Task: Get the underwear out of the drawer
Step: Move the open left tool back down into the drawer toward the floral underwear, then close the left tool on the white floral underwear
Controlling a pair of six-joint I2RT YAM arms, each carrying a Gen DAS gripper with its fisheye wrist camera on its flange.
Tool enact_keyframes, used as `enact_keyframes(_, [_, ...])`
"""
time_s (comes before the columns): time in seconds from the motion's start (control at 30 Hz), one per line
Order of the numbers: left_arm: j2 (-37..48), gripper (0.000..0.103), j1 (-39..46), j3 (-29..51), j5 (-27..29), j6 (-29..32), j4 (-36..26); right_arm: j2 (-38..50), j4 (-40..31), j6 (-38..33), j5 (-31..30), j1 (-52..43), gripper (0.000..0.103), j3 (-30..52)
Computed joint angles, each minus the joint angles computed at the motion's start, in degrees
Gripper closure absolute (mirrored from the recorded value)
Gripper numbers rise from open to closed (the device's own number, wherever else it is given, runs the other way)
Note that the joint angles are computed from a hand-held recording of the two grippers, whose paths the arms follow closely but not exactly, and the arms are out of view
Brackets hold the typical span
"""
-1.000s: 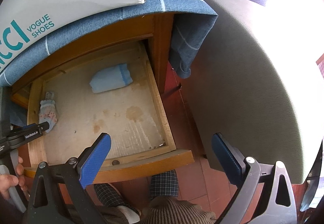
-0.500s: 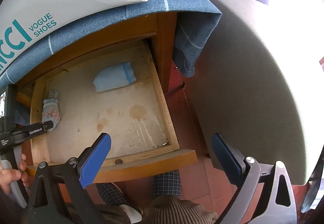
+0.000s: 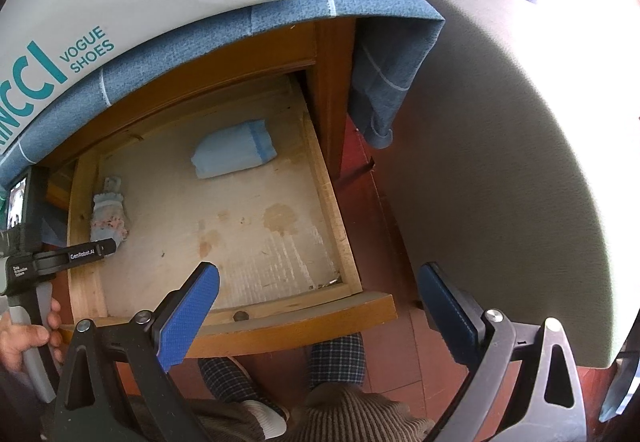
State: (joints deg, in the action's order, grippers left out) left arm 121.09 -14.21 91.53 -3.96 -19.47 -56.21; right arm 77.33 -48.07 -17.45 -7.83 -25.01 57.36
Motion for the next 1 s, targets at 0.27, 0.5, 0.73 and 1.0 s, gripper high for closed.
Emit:
enact_keyframes(0.27, [3.8, 0.054, 0.6, 5.6, -0.5, 5.3, -2.4, 0.2, 0.1, 0.1, 0.3, 0.5, 0.005, 0.0])
enact_keyframes(0.5, [6.6, 0.054, 0.8, 8.9, 1.1, 6.2, -3.8, 0.2, 0.2, 0.2, 0.8, 1.0, 0.005, -0.1])
enact_keyframes(0.73, [6.7, 0.054, 1.2, 8.5, 2.5, 6.9, -3.4, -0.1, 0.4, -0.2, 1.2, 1.5, 0.005, -0.6])
enact_keyframes(1.0, [7.8, 0.090, 1.7, 9.4, 3.0, 5.7, -4.7, -0.3, 0.1, -0.4, 1.1, 1.4, 0.005, -0.5])
